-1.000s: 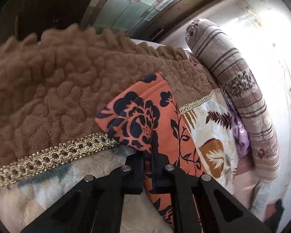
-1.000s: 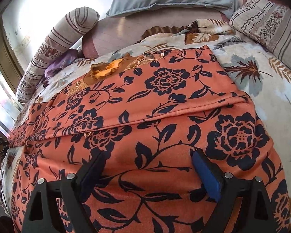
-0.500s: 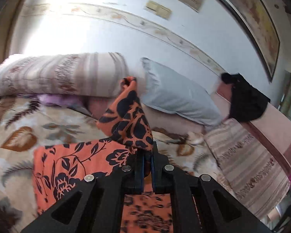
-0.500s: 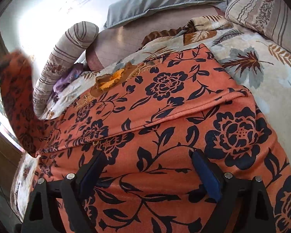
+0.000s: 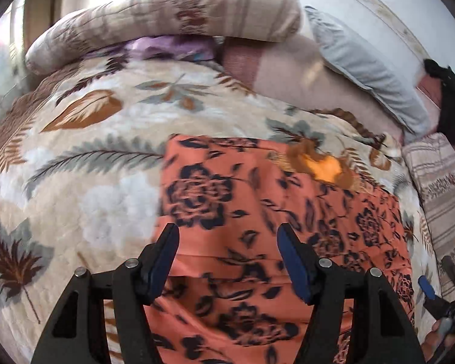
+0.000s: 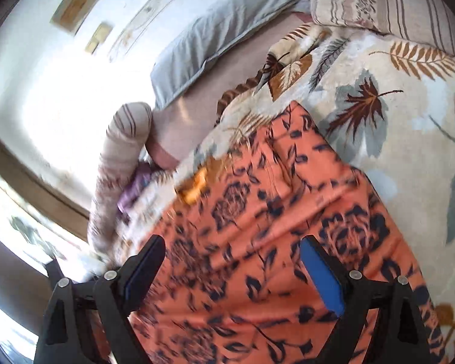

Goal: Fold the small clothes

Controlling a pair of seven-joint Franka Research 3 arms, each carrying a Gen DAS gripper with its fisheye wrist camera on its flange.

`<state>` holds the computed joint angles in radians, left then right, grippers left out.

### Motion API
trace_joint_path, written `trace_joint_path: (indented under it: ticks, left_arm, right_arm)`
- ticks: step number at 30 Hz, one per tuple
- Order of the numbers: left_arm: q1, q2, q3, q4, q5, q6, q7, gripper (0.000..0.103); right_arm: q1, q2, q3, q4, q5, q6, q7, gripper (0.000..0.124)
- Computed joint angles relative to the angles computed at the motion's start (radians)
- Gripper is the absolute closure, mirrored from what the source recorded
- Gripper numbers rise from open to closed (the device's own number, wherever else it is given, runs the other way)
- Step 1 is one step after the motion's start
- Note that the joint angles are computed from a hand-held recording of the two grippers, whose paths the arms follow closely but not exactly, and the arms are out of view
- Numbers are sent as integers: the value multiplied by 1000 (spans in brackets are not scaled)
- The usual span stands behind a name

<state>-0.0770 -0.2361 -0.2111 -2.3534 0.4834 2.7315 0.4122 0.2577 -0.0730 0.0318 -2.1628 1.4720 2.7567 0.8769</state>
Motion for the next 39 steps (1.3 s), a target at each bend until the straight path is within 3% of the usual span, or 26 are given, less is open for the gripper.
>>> trace_joint_path:
  ticks: [4,6,10,12,13,14,16,18,20,22,24,26,27,28,29,31,33,34,35,37,39]
  left_arm:
    - [31,-78,33,-129,-32,34,-56,35]
    - [47,-118,36,-188,-44,71,-76,35]
    - [58,-141,38,-233,-71,116,-67,35]
    - [53,-132,43,-229,-92,128,-48,35]
    - [51,-119,45,-219,-101,127,-33,35]
    - [46,-106,49,-209,-111,128,-17,35]
    - [47,-100,46,-198,-123,132,-4,35]
    - [75,-111,21,-194,-94,139,-24,35]
    - [89,-108,8,-177,-70,139,-30,35]
    - [96,-74,0,-139,-57,135,-39,31]
    - [71,-15,10,-80,-74,105,-5,31]
    - [41,64,16,-1,-77,21,69,28]
    - [20,125,21,63,-102,-85,135,28]
    - [13,161,18,94,-67,-136,132,24]
    - [27,162,-3,97,36,-133,58,22]
    - [-4,164,11,119,64,-182,57,23]
    - [-6,134,25,101,62,-145,26,24]
    - [0,114,29,89,83,-105,-5,24]
    - [10,100,30,83,119,-68,-39,24]
    - [30,112,28,106,111,-52,-29,23]
    - [-7,189,82,165,-147,-98,204,23]
  right_arm:
    - [-38,167,-12,182,-283,-78,370,32]
    - [-65,250,-3,267,-329,-144,488,34]
    - [-70,325,14,327,-501,-145,762,44]
    - [-60,338,17,344,-603,-119,835,67]
    - [-58,353,16,368,-672,-143,849,112]
    - [-39,364,0,391,-781,-164,912,117]
    - [-15,336,-7,378,-907,-122,956,117]
    - [19,262,-16,312,-1052,-14,968,117]
    - [64,198,-53,229,-1284,72,1091,117]
    - [64,218,-61,218,-1380,31,1136,113]
    - [-13,294,13,260,-1207,-68,970,110]
    - [-53,269,44,219,-1080,-10,885,103]
    - [-33,250,14,206,-1122,-5,931,101]
    - [-26,229,0,190,-1143,19,968,101]
    - [-38,213,9,178,-1097,54,943,100]
    - [-90,200,70,202,-847,61,718,95]
    - [-128,232,111,284,-580,-31,470,56]
    - [-130,262,107,329,-457,-95,366,29]
    - [-160,296,130,363,-405,-141,314,25]
    - [-117,412,76,453,-511,-214,398,28]
    - [-134,440,83,472,-517,-232,428,31]
